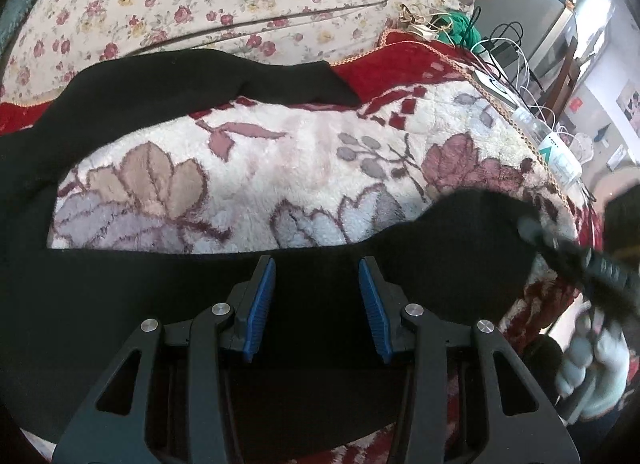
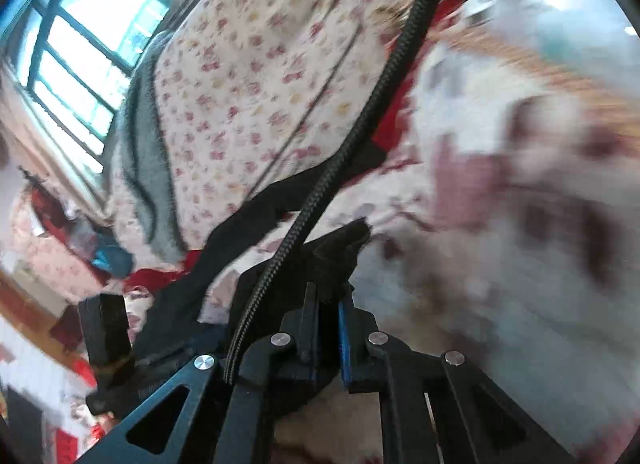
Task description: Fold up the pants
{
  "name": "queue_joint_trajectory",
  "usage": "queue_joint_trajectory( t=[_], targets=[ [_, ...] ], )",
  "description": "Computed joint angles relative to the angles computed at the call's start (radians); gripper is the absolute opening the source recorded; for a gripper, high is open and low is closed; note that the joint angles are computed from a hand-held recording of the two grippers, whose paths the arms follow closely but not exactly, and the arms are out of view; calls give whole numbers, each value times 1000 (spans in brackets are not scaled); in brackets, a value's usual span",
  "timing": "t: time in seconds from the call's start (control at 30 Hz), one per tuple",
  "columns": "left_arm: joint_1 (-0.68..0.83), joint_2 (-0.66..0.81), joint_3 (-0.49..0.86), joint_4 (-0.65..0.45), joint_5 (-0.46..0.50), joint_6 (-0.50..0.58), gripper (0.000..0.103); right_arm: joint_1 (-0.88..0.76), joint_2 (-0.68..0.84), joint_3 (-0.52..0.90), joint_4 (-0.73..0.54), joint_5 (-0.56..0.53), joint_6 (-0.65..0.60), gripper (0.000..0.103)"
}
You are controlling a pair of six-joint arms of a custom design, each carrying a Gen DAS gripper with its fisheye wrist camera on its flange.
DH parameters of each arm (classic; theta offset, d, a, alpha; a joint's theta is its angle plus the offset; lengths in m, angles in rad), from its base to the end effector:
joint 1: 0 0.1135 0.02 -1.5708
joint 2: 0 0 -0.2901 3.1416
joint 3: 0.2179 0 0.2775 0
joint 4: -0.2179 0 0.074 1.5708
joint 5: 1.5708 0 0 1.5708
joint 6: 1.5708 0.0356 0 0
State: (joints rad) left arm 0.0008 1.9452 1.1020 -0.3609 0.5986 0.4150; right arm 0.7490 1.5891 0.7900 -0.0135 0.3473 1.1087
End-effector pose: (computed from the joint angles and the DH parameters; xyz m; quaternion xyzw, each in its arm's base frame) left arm 0.3882 -0.0198 0.1245 0.2458 0.9084 -0.2477 0.2303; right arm 0.2508 0.2166 0.1732 0.2266 0.8888 0.1958 0.3468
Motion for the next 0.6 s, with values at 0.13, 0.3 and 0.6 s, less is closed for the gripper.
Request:
queue_joint_trajectory(
  t=[0.13, 0.3, 0.6],
  targets=[
    [-13, -18, -48, 67, -25, -20, 42, 38, 37, 85, -314, 16, 68, 7],
    [-1, -37, -78, 89, -26, 1, 42, 55, 172, 304, -608, 24, -12, 10],
    [147, 14, 79, -73, 59, 30, 43, 12, 60, 308, -410, 60, -110, 51]
  ],
)
